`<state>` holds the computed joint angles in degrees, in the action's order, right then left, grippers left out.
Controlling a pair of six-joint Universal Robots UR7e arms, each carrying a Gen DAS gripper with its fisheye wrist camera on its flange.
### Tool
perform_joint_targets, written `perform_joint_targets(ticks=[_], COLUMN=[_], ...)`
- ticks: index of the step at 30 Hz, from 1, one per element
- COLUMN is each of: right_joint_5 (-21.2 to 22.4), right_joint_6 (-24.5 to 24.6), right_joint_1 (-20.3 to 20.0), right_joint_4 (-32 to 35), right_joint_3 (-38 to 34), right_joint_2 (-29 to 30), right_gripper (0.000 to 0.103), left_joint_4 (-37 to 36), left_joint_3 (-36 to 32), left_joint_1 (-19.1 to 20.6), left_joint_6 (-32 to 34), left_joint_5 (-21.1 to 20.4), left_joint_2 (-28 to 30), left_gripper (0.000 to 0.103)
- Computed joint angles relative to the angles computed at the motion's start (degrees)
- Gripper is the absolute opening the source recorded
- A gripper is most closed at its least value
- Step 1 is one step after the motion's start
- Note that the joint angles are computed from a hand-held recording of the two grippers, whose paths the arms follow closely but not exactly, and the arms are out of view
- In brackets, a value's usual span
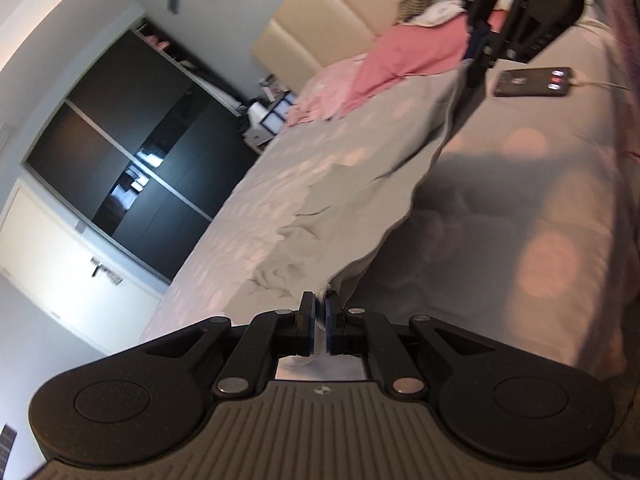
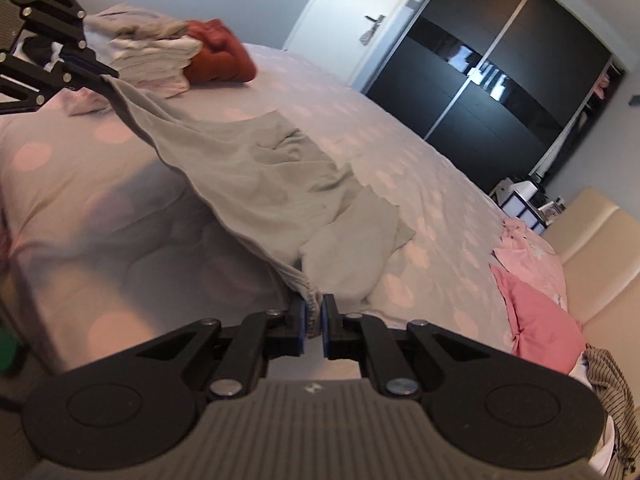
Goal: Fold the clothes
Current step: 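Lay the grey garment flat on the bed and open both grippers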
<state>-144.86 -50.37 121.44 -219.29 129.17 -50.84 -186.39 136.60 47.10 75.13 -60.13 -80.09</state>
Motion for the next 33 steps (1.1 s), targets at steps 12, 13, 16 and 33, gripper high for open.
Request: perform_joint_targets(ticks=[12,13,16,33], right_joint_5=[0.9,1.2,2.2,7.6], right_joint_6=[21.6,22.0,24.1,31.2], right_joint_1=[-2.8,-3.2,-4.0,-10.1], right_joint_4=[34.7,35.0,38.1,48.3], right_joint_3=[1.9,1.9,1.7,-8.3], right_joint_2=[-6.8,-6.7,-7.2,-13.1], right_gripper=[0.009,0.009,0.012,0.036], left_joint_4=[27.4,30.4,38.1,43.6], left_joint_3=[-2.8,-4.1,-7.4,-33.2], left_joint_1=[3.5,4.0,5.0,11.8], left_joint_6=[-10.1,-12.4,-18.2,-46.5], left_joint_5=[1.9,1.5,0.5,-3.2], left_joint_2=[-2.4,-2.4,-2.3,12.0], left_gripper=[0.003,0.004,0.005,0.046])
